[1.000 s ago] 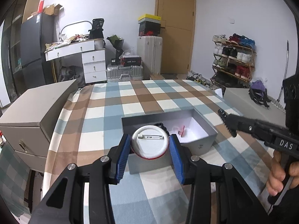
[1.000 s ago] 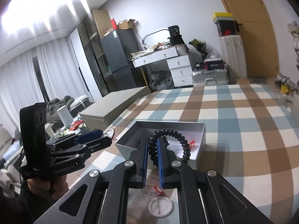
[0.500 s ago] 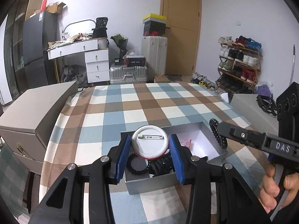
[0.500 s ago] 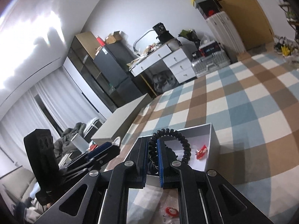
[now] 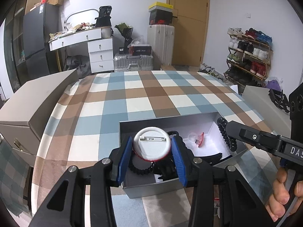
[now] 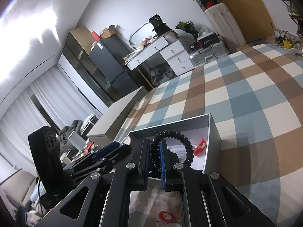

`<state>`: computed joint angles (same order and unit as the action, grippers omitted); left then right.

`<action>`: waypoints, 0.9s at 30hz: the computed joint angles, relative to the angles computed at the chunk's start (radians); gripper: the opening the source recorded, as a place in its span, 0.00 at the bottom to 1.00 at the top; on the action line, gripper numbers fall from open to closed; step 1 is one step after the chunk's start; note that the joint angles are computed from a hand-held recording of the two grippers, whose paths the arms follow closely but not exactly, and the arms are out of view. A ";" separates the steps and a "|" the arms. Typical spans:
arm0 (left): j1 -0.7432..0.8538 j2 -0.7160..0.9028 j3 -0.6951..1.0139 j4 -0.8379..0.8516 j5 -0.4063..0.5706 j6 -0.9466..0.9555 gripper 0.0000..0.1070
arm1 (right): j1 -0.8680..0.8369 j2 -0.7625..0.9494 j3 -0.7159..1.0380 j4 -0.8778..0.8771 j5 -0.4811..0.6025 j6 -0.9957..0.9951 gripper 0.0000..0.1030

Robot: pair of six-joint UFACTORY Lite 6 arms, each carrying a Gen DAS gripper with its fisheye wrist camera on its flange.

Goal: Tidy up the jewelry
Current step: 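Carry the bracelet and white badge into the grey box and open both tools, then move the right tool to the second white badge and close on it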

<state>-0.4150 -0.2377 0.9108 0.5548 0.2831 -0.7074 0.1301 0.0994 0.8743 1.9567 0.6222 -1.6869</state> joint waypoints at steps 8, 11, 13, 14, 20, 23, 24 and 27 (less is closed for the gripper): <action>-0.007 0.028 0.025 -0.004 0.006 -0.002 0.35 | 0.006 0.026 0.031 -0.064 -0.015 0.063 0.12; 0.000 0.037 0.035 -0.043 0.003 0.026 0.35 | 0.008 0.021 0.036 -0.101 -0.016 0.074 0.12; 0.002 0.045 0.045 -0.097 0.011 0.082 0.35 | 0.005 0.010 0.032 -0.103 -0.020 0.067 0.12; 0.000 0.045 0.048 -0.116 0.019 0.105 0.35 | 0.000 -0.004 0.027 -0.115 -0.021 0.075 0.12; -0.010 0.013 0.030 -0.179 0.060 0.177 0.52 | -0.003 -0.077 0.018 -0.264 -0.063 0.160 0.33; -0.028 -0.050 -0.017 -0.138 0.070 0.141 0.72 | 0.018 -0.124 0.005 -0.355 -0.130 0.209 0.54; -0.029 -0.065 -0.028 -0.143 0.071 0.147 0.78 | 0.032 -0.146 0.001 -0.428 -0.165 0.266 0.66; -0.034 -0.136 -0.083 -0.176 0.088 0.172 0.81 | 0.054 -0.190 -0.013 -0.583 -0.212 0.402 0.86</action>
